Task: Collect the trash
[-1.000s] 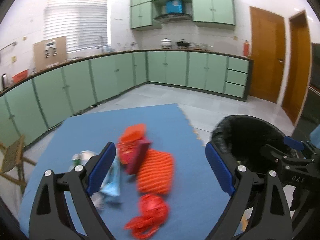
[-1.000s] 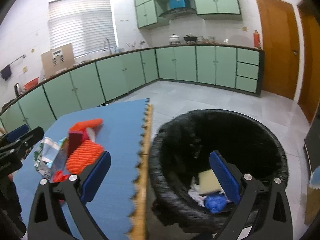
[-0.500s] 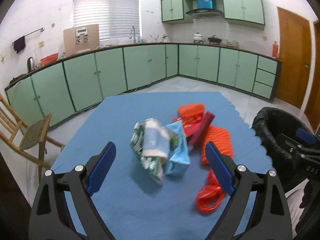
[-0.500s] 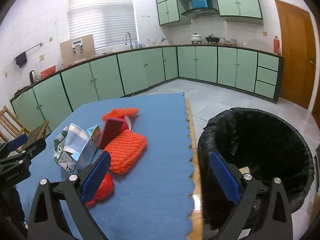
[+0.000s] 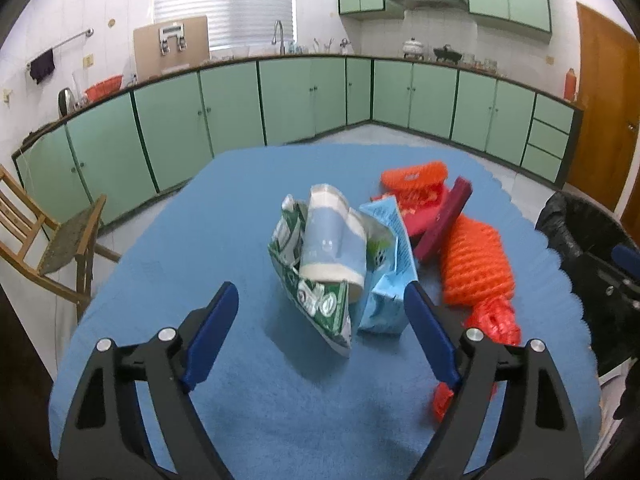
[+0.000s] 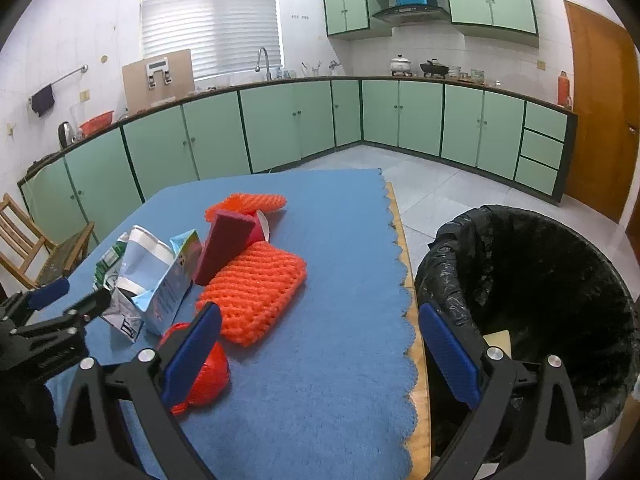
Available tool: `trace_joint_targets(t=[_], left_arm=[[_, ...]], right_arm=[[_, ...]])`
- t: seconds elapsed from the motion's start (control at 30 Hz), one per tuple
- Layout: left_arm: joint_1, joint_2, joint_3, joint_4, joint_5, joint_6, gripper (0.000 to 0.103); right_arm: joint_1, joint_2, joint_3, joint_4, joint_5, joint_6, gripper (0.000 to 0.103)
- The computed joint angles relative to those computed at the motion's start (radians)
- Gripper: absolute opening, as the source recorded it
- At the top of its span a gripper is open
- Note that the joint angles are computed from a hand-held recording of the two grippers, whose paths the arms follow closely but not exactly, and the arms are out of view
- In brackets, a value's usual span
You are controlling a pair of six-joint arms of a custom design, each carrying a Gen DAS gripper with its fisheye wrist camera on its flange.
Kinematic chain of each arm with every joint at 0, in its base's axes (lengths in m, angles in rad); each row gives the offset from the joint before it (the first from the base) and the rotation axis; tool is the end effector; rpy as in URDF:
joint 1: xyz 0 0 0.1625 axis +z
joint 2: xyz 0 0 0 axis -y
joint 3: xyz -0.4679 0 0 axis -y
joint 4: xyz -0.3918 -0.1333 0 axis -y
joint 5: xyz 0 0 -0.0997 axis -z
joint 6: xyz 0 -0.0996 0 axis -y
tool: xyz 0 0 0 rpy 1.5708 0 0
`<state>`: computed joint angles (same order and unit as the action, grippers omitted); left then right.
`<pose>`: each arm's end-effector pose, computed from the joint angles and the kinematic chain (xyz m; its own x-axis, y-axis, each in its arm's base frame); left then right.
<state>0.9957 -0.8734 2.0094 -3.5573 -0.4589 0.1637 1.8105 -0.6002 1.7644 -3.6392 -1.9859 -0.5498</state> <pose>-0.1202 -0.5947 0.2116 -0.6699 -0.2300 -0.7059 0.4743 0.5990 -0.6452 0.2506 -0.6330 0.0889 -0.7454 -0.2366 0.6233 -0.6290 0.5595 -0.5398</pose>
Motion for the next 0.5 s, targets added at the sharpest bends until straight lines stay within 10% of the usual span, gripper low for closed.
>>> trace_joint_targets(t=[0.5], left_arm=[[0.042,-0.018,-0.004,0.122,-0.062,-0.103,0.031]], right_arm=[[0.001,0.010,-0.020,0.023,-0.019,-0.015,0.097]])
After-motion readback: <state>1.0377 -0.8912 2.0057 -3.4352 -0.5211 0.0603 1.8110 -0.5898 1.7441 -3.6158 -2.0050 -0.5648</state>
